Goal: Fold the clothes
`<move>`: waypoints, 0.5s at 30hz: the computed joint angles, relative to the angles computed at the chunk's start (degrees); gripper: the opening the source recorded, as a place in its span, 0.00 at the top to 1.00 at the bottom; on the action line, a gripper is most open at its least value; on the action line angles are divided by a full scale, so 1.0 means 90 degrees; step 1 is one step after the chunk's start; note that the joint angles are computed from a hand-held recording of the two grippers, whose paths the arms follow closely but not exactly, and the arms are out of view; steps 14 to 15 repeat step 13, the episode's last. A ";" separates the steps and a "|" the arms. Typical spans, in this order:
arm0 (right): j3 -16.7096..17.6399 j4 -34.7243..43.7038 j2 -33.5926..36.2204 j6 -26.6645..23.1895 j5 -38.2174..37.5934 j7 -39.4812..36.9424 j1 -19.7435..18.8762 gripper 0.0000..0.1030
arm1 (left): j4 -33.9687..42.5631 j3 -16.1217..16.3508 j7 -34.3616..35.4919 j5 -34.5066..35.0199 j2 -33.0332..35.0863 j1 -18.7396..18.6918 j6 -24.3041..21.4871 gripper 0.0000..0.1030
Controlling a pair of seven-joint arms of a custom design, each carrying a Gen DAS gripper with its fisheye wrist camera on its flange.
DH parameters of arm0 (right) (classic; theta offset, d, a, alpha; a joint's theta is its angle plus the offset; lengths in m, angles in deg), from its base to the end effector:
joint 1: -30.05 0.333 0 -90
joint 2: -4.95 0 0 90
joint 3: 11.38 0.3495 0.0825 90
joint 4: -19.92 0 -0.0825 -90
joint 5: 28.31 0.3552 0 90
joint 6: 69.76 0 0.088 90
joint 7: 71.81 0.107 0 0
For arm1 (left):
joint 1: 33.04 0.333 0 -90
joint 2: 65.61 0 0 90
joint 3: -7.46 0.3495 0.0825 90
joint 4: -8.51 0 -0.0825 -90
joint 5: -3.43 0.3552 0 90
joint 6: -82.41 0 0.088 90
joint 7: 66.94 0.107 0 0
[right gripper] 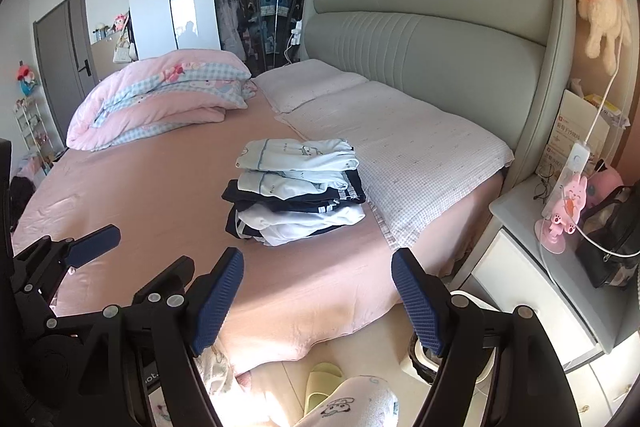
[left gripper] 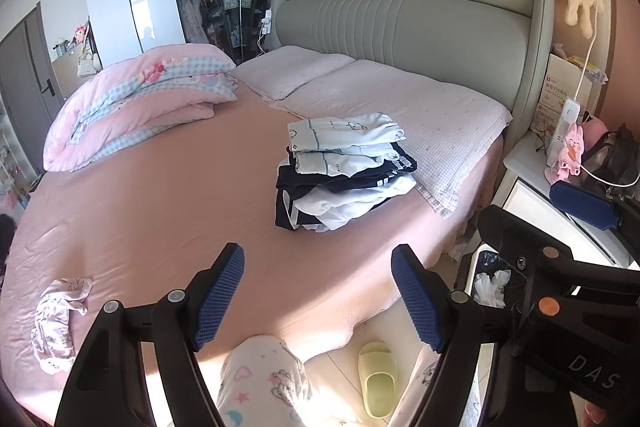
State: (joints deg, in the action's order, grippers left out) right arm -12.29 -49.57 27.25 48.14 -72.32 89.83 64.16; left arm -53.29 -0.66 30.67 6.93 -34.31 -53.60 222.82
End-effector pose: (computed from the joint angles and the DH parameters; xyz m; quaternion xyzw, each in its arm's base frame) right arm 0.5988 0.3508 0.6543 -0.4798 0.7700 -0.3347 0.2547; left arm 0.6742 -0.3251 0.6466 -0.4227 0.8116 -0.3338 0.2265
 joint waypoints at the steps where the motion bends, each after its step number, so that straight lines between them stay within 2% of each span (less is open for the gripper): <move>1: 0.0029 -0.0024 -0.0024 0.0019 0.0074 -0.0016 -0.0015 0.26 | -0.0083 -0.0016 0.0000 -0.0031 -0.0063 0.0017 -0.0029 0.27; 6: 0.0094 0.0063 -0.0036 -0.0248 0.0222 -0.0157 0.0061 0.26 | -0.0549 0.0003 -0.0033 0.0040 -0.0318 0.0009 0.0194 0.27; 11: 0.0057 0.0420 0.0120 -0.0735 0.0066 -0.0422 0.0247 0.26 | -0.0602 -0.0073 0.0096 -0.0004 -0.0359 0.0055 0.0149 0.27; 15: 0.0051 0.0471 0.0132 -0.0773 0.0071 -0.0480 0.0275 0.26 | -0.0664 -0.0132 0.0173 -0.0113 -0.0406 0.0107 0.0147 0.27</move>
